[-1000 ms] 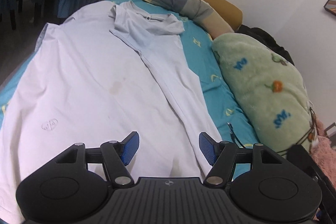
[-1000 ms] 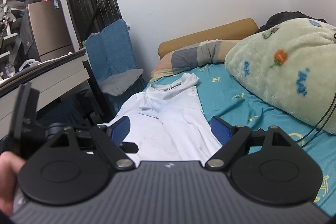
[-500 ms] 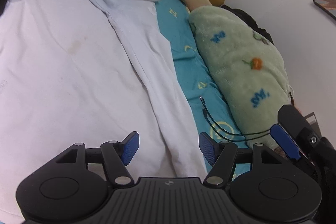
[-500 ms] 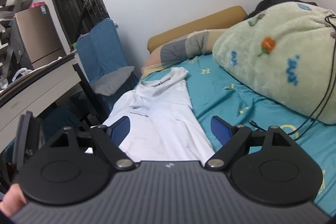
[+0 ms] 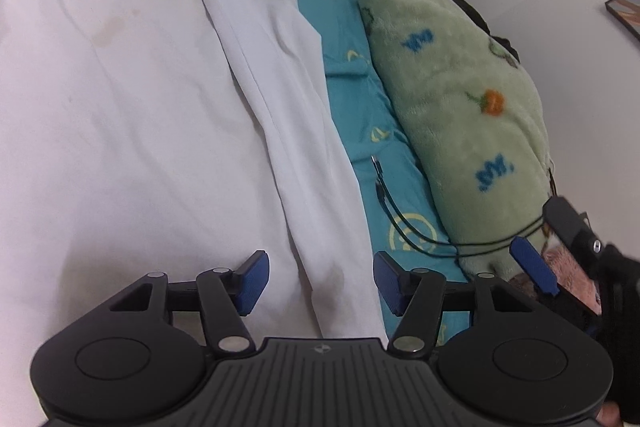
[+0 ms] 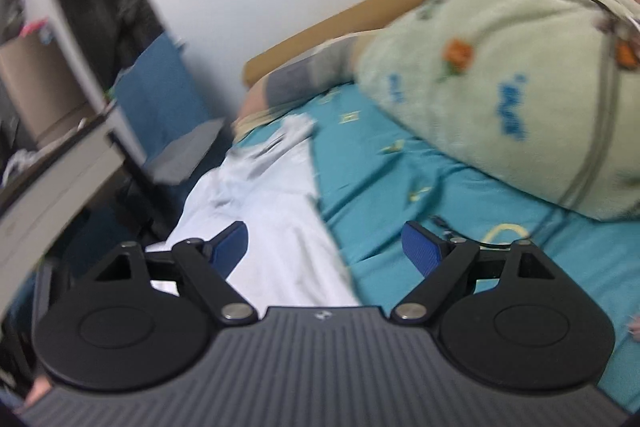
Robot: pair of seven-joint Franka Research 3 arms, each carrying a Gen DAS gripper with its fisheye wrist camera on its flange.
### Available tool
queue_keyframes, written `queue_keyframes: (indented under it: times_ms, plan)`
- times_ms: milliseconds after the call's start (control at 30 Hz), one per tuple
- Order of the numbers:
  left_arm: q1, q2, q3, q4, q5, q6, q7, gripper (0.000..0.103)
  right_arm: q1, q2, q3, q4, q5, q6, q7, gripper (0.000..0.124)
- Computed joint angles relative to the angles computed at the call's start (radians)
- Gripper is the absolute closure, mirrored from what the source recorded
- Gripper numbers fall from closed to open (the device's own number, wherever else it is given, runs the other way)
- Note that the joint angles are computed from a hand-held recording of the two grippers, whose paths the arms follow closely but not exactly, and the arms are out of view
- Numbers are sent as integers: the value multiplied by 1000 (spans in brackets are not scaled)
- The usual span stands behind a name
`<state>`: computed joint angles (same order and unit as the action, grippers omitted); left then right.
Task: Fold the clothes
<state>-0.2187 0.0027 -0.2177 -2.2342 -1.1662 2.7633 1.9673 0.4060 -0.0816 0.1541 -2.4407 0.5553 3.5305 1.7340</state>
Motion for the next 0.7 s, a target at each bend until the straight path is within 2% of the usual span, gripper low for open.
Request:
queue_keyframes:
  times_ms: [100,167,267,367,500,567,633,700]
  plan:
    - [3,16,-2,11,-33,-35,28,43,20,-7,-89,-34,-204,16,221,37]
    - [4,27,-6,22,-60,-43,49,43,0,-3,-65,-30,-183,18,203,37]
    - [7,40,-13,33,-65,-57,54,43,-22,2,-20,-17,-99,13,112,38]
    - [2,41,-21,21,10,-62,12,44,-19,3,-25,-14,-102,2,114,38]
    - [14,48,-20,17,-67,-126,59,47,-18,14,-20,-15,-82,10,118,38]
    - [25,61,-14,27,-93,-152,57,63,-19,27,6,-5,9,14,55,38]
    - [31,68,-13,30,-80,-145,37,102,-10,39,18,7,68,23,0,38]
    - [30,55,-17,25,-58,-106,44,101,2,53,22,23,102,44,-52,38]
